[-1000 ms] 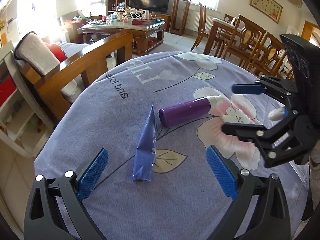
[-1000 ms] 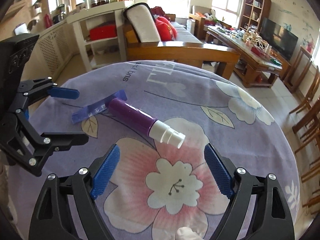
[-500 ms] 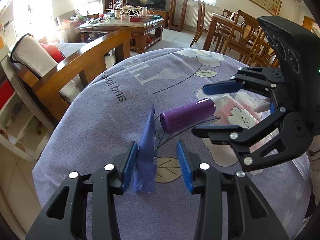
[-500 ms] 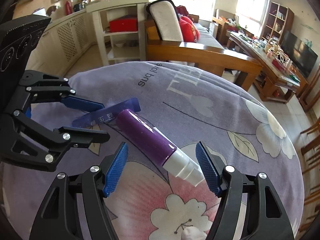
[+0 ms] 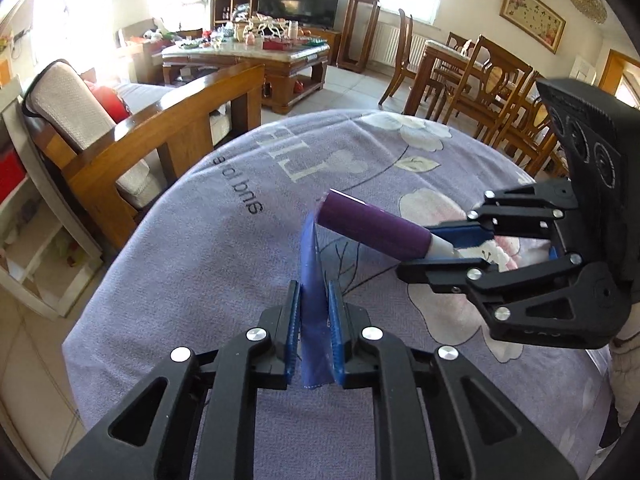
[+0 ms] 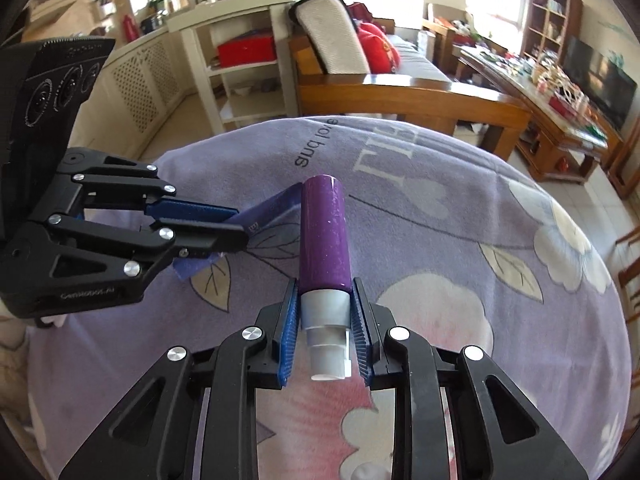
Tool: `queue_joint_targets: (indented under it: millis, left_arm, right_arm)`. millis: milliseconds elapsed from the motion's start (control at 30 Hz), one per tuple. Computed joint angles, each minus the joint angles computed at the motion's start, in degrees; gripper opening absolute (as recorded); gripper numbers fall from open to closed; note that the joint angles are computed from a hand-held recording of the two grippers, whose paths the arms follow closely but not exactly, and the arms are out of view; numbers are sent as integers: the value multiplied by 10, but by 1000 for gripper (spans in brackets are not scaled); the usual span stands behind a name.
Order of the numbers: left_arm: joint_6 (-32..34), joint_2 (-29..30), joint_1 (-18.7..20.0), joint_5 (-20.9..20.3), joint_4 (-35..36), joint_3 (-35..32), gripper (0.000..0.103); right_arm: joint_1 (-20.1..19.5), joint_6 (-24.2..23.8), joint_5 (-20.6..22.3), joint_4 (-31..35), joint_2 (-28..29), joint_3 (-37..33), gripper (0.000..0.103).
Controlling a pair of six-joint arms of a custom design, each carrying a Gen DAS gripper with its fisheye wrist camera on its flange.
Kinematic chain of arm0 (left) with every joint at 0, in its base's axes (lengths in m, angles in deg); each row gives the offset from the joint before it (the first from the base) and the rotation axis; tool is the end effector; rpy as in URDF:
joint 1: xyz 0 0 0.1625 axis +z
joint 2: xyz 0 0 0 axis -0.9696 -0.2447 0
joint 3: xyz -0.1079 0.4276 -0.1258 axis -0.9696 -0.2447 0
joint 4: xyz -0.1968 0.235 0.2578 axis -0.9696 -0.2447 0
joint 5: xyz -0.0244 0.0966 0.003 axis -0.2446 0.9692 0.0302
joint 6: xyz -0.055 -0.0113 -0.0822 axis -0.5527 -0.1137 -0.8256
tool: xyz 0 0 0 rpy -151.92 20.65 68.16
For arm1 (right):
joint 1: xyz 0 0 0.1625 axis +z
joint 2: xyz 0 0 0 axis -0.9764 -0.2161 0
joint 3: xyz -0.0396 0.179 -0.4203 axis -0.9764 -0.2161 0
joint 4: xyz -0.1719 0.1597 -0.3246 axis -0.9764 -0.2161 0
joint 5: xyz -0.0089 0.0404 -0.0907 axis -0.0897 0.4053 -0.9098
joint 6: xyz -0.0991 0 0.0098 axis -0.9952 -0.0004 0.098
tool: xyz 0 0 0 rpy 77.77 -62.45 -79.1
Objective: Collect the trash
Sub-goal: 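Grasp the blue packet with the left gripper while the right grasps the purple bottle, then carry the blue packet and purple bottle with both grippers over the bin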
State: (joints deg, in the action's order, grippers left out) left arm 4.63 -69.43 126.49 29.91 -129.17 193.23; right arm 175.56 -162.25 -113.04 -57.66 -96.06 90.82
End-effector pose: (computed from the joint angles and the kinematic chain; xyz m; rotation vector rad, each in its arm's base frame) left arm -0.1051 -0.4798 0.1277 -0.1657 2.1719 -1.0059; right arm 0.2160 -0.6922 -0.0191 2.0156 -2.2542 -0.1943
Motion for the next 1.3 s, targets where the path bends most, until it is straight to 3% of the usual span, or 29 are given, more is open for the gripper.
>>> queue_joint_targets:
  millis: [100,233,600,900,1300]
  left_arm:
    - [8,8,-10,21,-10,0,14]
    - [46,35,-34,27,-84,3,15]
    - [114,115,-104,27,-138,-61,15]
    - [212,215,-129,-23,-148,-191,15]
    - [339,345,-126,-138,-114,-397,15]
  right_arm:
    - [-13,32,21,11,-24,13,25]
    - [-33,50,55,17,-73,47,25]
    - [-114,47,126,41,-217,119,25]
    - [-189,43,161,56,-302,126,25]
    - [-292,58,202,85,-346,56,25]
